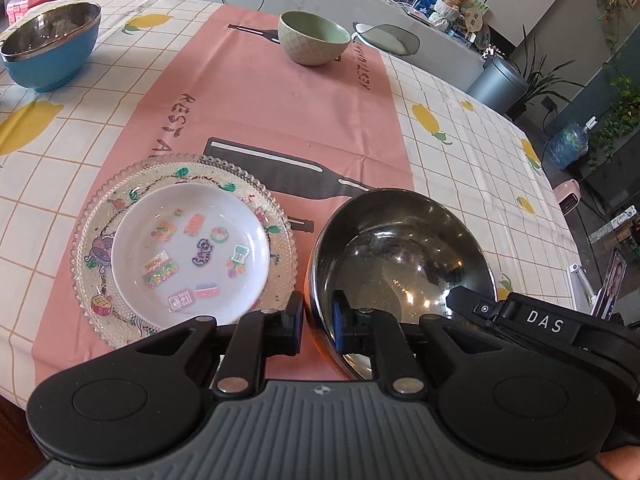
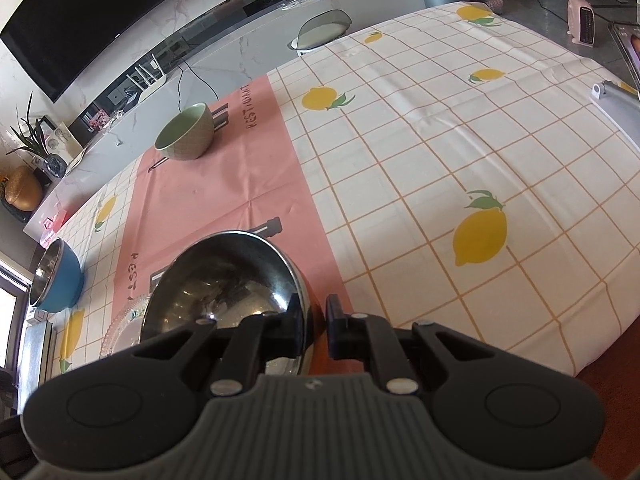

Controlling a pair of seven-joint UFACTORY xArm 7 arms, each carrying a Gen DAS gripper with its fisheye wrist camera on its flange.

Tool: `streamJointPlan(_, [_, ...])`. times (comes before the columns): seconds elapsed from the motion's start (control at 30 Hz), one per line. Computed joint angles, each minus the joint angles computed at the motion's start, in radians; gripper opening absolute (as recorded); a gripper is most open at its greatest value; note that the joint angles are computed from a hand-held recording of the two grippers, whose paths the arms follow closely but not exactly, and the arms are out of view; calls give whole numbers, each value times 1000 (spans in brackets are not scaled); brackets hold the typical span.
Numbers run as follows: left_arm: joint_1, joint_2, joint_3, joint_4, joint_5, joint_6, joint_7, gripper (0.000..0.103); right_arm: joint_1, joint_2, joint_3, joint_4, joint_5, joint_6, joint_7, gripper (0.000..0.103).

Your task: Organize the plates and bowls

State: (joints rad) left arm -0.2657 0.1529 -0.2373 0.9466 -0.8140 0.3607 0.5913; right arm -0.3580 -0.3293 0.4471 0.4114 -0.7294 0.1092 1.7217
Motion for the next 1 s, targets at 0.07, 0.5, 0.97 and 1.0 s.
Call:
streamJointPlan(0.07, [-2,1,-2,1,1,-7,5,17,-13,11,9,6,-13,-2,9,9])
streamJointPlan(0.5, [10,-8,-15,11,-135,-1,139,41,10,24,2,54,-188,86,118,24])
streamJointPlan(0.97, [-6,-68,25,-11,-145,-58,180,47,189,-32,-68,124,-371,290,186,47])
streamJointPlan(1.0, [-6,-72,28,-12,-151,-75,189,47,202,-32,-70,132,-388,301,189,49])
